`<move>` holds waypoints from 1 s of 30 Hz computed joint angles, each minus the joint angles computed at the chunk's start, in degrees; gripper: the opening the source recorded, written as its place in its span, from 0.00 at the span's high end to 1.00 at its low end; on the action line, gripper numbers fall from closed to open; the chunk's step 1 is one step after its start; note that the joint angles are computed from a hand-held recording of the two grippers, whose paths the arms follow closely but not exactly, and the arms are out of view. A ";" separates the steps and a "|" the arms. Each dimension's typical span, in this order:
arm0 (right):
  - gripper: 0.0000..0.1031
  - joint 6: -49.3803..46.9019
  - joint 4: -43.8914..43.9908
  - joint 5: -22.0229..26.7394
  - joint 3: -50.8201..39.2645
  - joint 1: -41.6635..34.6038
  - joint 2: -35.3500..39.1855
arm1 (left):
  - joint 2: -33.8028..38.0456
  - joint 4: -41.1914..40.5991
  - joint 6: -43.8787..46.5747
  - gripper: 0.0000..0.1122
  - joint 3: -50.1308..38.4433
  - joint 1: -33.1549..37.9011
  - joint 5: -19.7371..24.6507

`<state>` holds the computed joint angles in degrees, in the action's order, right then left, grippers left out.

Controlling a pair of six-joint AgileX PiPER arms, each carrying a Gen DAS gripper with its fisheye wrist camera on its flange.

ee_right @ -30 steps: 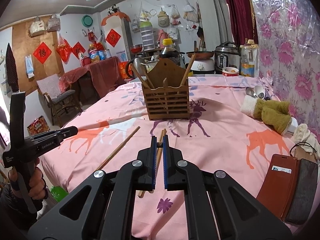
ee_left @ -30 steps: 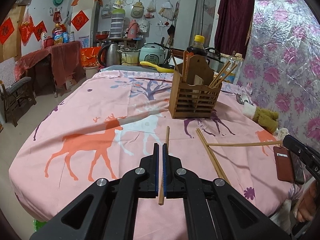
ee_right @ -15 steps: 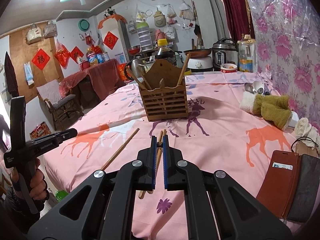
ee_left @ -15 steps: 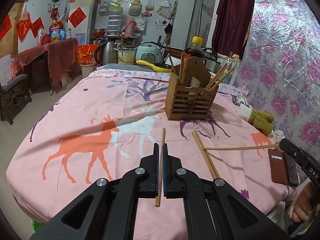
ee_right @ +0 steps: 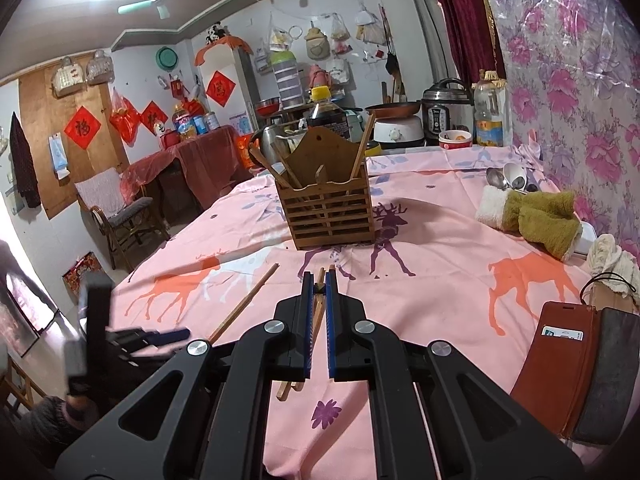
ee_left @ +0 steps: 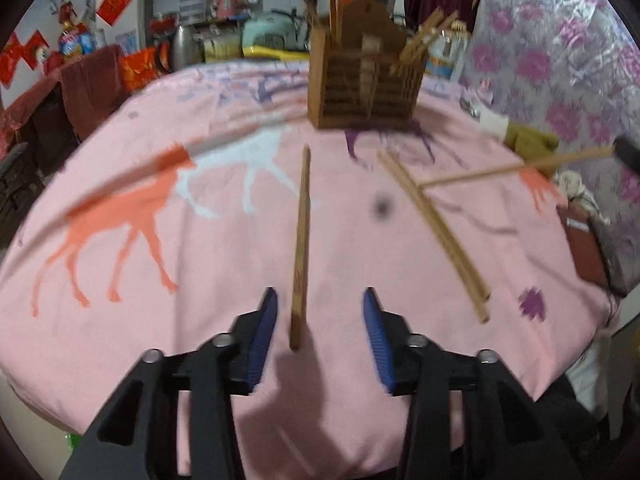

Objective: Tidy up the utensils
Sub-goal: 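Lower both chopsticks into the wooden holder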

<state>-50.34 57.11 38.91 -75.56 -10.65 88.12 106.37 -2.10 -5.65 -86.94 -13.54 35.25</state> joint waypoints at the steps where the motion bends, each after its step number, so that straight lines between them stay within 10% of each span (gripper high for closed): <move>1: 0.94 -0.06 0.08 0.10 -0.04 -0.10 -0.04 | 0.46 0.58 -0.42 0.76 -0.09 0.00 0.18; 4: 0.94 -0.46 0.57 0.27 0.11 -0.27 -0.37 | -0.58 1.98 -0.84 0.94 2.53 0.38 -1.90; 15: 0.94 -0.52 0.56 -0.02 -1.08 0.04 -0.61 | -7.34 2.90 -0.95 0.95 0.36 -0.91 -0.40; 30: 0.94 6.05 -5.12 -0.20 -14.13 2.15 3.83 | 3.38 0.55 3.42 0.95 -33.55 -1.41 14.59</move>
<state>-44.28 51.99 38.71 -89.69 -8.50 91.95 109.75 -1.55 -2.23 -120.49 -14.95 49.84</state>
